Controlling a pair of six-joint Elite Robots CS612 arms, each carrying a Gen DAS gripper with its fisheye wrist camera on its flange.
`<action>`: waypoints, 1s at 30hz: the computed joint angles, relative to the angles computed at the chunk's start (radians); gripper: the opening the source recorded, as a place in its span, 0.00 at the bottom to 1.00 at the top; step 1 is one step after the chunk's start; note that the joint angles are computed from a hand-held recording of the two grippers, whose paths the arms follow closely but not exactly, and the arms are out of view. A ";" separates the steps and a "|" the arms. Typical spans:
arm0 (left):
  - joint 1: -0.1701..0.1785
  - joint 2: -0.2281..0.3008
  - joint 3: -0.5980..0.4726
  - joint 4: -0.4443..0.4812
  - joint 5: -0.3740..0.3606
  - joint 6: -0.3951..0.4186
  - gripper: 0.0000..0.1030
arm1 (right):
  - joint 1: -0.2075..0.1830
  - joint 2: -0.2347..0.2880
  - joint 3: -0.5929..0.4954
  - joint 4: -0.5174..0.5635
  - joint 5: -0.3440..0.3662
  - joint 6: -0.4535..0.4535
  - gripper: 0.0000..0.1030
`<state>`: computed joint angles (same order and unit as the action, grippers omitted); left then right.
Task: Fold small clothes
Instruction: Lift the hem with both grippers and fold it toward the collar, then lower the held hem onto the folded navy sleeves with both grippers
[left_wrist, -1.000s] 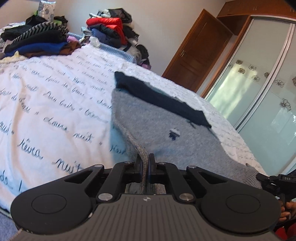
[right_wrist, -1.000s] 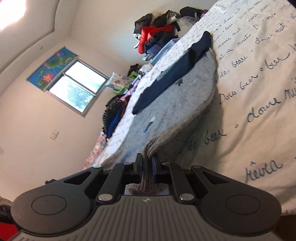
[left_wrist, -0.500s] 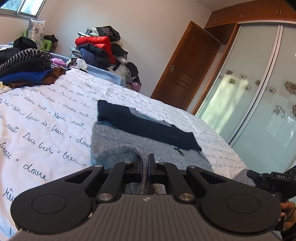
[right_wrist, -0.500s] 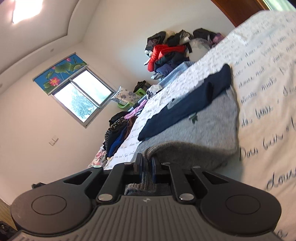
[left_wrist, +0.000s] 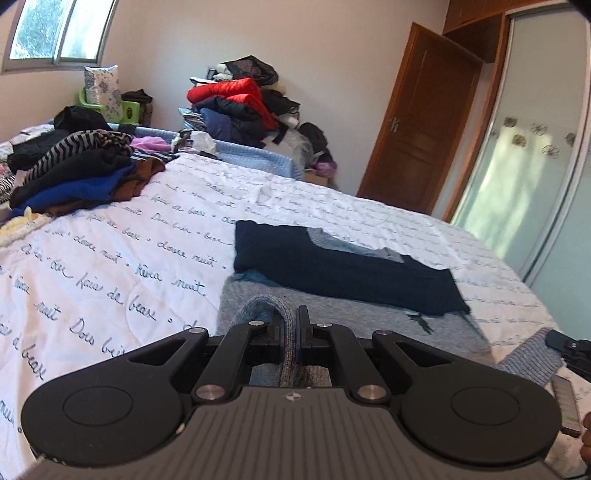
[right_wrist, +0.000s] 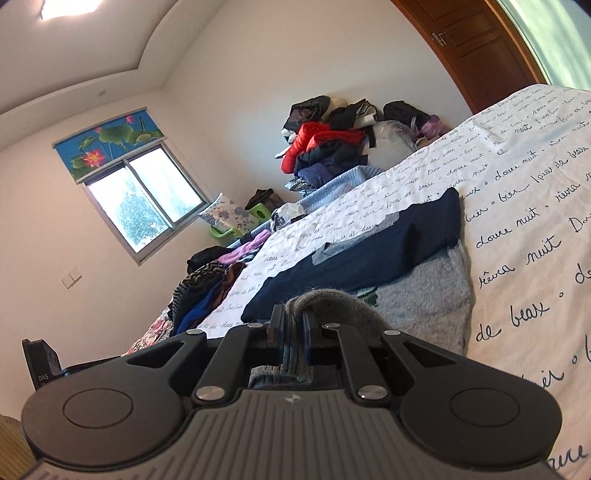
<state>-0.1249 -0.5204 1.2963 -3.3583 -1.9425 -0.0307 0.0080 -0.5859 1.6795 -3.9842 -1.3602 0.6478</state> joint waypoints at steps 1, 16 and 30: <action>-0.005 0.002 -0.007 0.008 0.016 0.000 0.06 | 0.003 0.001 -0.005 0.009 -0.016 -0.009 0.09; -0.035 0.035 -0.099 0.117 0.129 0.024 0.06 | 0.017 0.012 -0.049 0.066 -0.146 -0.063 0.10; -0.045 0.067 -0.175 0.139 0.179 0.040 0.06 | 0.022 0.029 -0.116 0.100 -0.200 -0.109 0.10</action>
